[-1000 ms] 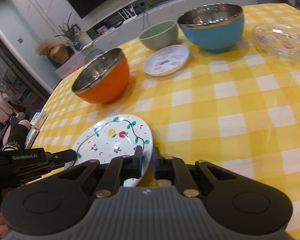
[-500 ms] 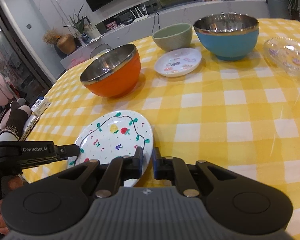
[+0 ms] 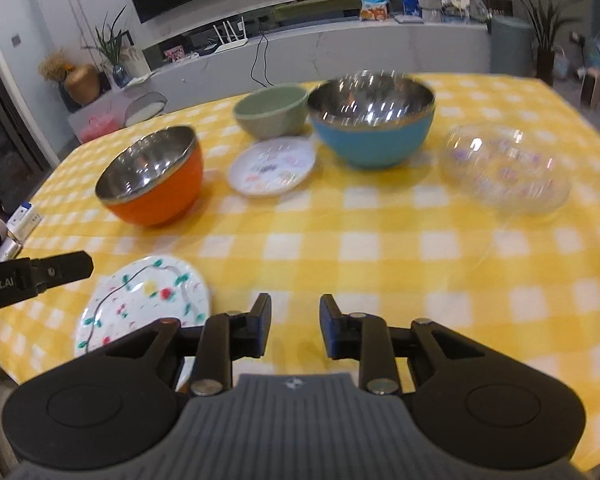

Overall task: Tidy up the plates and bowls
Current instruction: 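Move the left gripper to the clear glass plate rim and close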

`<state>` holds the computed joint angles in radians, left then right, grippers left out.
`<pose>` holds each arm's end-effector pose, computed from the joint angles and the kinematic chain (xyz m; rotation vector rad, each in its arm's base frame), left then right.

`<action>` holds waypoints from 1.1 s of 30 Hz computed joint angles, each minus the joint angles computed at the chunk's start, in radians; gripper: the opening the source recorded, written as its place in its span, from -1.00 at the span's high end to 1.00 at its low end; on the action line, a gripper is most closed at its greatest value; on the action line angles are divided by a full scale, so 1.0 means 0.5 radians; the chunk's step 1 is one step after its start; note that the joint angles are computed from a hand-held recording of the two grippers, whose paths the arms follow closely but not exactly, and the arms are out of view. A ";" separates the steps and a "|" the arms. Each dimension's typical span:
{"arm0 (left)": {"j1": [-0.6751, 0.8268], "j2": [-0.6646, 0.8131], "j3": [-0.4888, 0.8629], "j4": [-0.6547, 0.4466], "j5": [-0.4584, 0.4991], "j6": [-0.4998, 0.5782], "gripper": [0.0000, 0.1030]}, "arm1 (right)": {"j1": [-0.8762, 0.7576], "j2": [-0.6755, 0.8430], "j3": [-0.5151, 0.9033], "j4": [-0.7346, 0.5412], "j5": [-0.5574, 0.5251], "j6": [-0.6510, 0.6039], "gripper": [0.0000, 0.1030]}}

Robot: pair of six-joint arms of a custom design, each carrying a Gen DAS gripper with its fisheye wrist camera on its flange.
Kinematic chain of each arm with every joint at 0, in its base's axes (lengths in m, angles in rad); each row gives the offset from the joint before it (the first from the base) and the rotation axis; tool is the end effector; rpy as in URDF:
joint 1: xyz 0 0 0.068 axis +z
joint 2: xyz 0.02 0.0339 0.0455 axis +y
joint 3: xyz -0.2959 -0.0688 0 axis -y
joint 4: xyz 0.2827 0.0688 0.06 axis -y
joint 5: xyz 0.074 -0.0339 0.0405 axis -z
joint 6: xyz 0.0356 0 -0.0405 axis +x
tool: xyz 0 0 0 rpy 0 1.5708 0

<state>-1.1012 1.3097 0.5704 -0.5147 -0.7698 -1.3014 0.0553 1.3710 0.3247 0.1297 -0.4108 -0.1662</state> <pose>0.1234 -0.1885 0.1586 -0.3807 2.2903 -0.0061 0.2185 0.0263 0.1042 -0.4395 2.3971 0.4600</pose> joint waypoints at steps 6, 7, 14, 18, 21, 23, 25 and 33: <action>0.149 0.163 0.195 0.277 0.156 0.388 0.33 | -0.089 0.024 0.271 -0.213 0.120 -0.185 0.02; 0.174 0.205 0.227 0.325 0.183 0.433 0.19 | -0.106 0.063 0.280 -0.148 0.159 -0.180 -0.01; 0.320 0.547 0.380 0.690 0.339 0.623 0.03 | -0.328 0.461 0.373 0.180 0.245 -0.050 -0.02; 0.387 0.767 0.475 0.879 0.437 0.640 0.01 | -0.392 0.582 0.499 0.145 0.265 0.028 -0.06; 0.442 0.904 0.545 1.007 0.503 0.659 0.00 | -0.416 0.677 0.577 0.208 0.318 0.140 -0.16; 0.467 0.987 0.593 1.079 0.538 0.658 -0.03 | -0.441 0.751 0.618 0.242 0.357 0.207 -0.20; 0.505 1.059 0.628 1.153 0.591 0.665 -0.08 | -0.469 0.832 0.681 0.223 0.370 0.254 -0.20; 0.601 1.363 0.870 1.237 0.735 0.613 -0.12 | -0.536 0.995 0.806 0.229 0.406 0.391 -0.30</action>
<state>-0.8009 1.9911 1.0056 0.1038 -0.4026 -0.9948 -0.2128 1.8685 0.7277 0.2440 -0.2080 0.0295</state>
